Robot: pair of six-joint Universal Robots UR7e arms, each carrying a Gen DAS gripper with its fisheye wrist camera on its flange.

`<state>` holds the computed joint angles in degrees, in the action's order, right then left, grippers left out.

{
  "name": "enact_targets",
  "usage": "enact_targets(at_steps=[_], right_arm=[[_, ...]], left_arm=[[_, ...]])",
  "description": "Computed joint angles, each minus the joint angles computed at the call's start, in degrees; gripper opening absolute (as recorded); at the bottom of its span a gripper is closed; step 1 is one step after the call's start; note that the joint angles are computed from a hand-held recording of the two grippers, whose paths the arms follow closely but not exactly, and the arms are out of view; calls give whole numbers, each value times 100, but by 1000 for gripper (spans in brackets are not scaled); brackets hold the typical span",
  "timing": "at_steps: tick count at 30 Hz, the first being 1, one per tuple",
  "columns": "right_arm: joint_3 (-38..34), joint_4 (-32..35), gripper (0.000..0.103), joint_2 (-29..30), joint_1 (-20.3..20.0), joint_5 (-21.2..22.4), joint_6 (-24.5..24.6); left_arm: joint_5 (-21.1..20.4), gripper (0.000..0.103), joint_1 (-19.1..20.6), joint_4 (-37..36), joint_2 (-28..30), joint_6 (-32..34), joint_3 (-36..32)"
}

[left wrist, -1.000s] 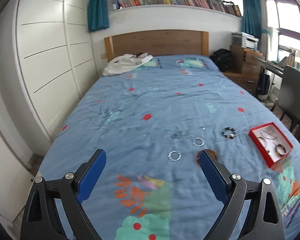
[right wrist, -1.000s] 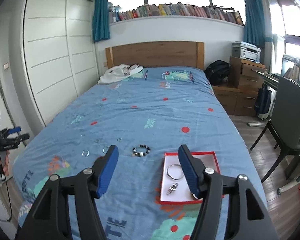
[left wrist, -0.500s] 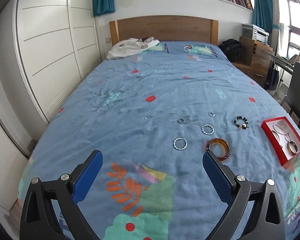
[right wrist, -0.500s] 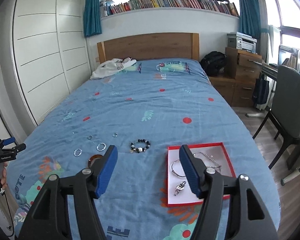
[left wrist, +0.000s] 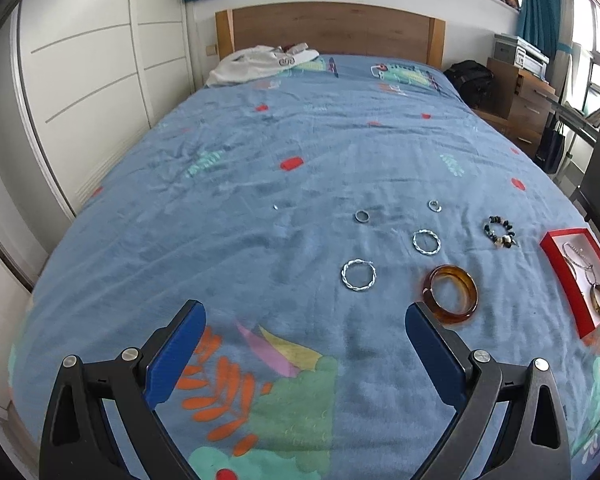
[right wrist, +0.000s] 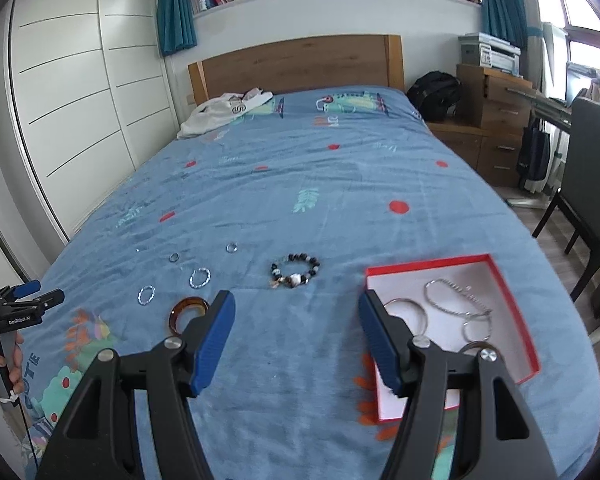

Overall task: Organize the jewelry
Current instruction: 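Move both tools toward the twisted silver hoop earring and amber bangle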

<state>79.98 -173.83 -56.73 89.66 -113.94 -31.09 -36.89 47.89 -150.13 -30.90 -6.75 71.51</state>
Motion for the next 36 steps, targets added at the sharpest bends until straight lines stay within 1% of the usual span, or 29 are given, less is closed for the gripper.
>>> enact_targets(at_steps=[9,19,36], right_arm=[[-409,325,63,451,-110,-26,205],[-730,560,63,787,-206,54,351],[-1324,828,63,1326,-215,163,506]], left_arm=[[-255,99,192,145,339,25,-373],[-471,99,383,284,658,29,-743],[-723,98,566,509,1208,374,-1622]])
